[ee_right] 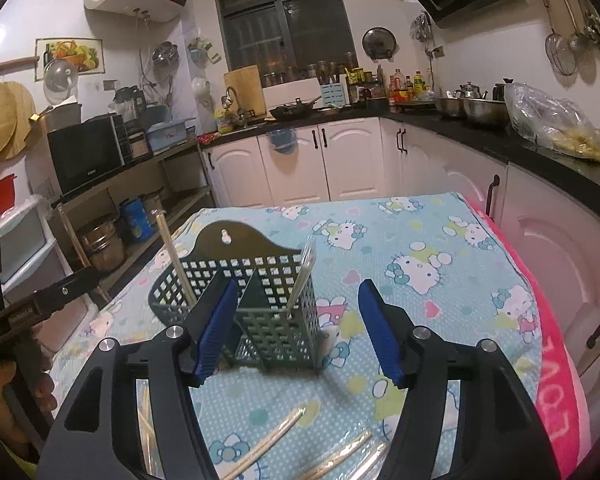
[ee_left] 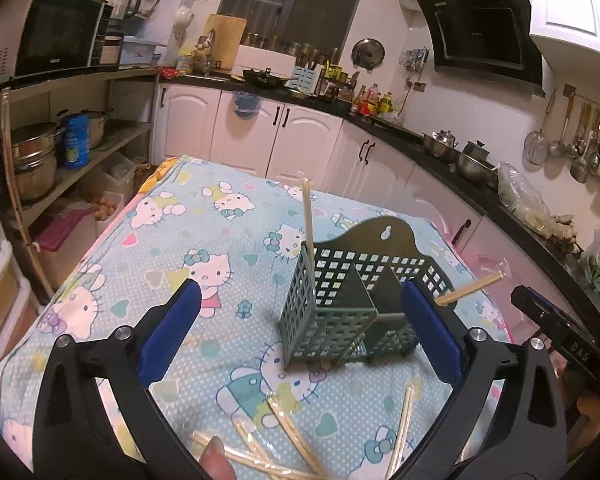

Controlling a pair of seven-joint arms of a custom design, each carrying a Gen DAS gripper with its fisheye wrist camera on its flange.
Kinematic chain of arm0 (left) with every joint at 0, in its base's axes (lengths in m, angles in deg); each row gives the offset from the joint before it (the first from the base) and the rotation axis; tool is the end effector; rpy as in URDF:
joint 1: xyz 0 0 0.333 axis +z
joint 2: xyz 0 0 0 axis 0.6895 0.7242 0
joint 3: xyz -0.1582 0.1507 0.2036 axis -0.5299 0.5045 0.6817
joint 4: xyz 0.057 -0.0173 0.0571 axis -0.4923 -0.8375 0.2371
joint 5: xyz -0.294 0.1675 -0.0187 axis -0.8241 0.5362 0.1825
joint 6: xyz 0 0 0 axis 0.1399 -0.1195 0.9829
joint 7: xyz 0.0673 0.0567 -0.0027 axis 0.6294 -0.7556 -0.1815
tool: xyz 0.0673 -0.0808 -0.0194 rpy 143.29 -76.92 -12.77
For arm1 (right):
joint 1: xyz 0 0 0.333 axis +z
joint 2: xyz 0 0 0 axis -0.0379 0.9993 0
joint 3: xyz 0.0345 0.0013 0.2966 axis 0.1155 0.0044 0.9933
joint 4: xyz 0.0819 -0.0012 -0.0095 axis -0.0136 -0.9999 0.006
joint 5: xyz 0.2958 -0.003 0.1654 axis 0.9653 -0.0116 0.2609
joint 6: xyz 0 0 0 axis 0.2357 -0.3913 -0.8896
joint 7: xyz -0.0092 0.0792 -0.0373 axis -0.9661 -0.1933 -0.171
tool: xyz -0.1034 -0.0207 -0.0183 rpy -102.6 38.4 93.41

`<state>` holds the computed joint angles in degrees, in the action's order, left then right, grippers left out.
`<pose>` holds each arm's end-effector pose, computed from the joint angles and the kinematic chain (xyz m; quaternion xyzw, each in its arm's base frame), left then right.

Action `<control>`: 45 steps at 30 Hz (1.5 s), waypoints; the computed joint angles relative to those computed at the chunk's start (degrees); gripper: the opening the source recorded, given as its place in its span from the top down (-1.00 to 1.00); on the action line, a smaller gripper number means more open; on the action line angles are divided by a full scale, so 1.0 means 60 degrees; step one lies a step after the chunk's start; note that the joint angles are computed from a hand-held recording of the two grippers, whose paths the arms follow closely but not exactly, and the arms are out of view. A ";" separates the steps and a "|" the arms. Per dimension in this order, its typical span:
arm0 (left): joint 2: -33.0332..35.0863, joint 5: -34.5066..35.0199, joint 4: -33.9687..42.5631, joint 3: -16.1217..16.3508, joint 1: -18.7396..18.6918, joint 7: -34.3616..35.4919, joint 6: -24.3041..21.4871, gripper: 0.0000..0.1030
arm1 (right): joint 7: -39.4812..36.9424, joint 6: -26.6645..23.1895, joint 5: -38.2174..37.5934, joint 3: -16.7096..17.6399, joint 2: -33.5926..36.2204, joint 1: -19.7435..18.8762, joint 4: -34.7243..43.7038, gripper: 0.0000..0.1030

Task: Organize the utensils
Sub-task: 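Move both open tools back down to the remaining chopsticks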

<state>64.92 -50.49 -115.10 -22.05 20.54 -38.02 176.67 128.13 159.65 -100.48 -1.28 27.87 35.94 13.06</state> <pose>0.5724 -0.2947 0.6410 -0.6088 0.6010 -0.4603 0.2372 0.5666 0.4161 0.6303 -0.6124 0.5877 -0.2822 0.4472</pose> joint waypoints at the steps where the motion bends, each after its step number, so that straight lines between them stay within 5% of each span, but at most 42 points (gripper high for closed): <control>1: -0.0131 0.0004 -0.0215 0.0000 0.0004 -0.0046 0.0077 -0.78 | 0.0056 0.0068 -0.0048 -0.0013 -0.0098 0.0029 -0.0168 -0.18; 13: -0.1192 0.0553 -0.1914 -0.0172 0.0261 -0.0997 0.0699 -0.78 | 0.0761 0.0472 -0.0817 0.0259 -0.1276 0.0151 -0.2094 -0.19; 31: -0.2244 0.0249 -0.3917 -0.0843 0.1148 -0.1451 0.1147 -0.78 | 0.0881 0.0508 -0.0872 0.0784 -0.1725 0.0079 -0.3267 -0.19; 45: -0.2782 -0.1963 -0.5381 -0.1337 0.1594 -0.0243 0.1419 -0.78 | 0.0880 0.0415 -0.0475 0.1067 -0.1986 -0.0064 -0.4174 -0.19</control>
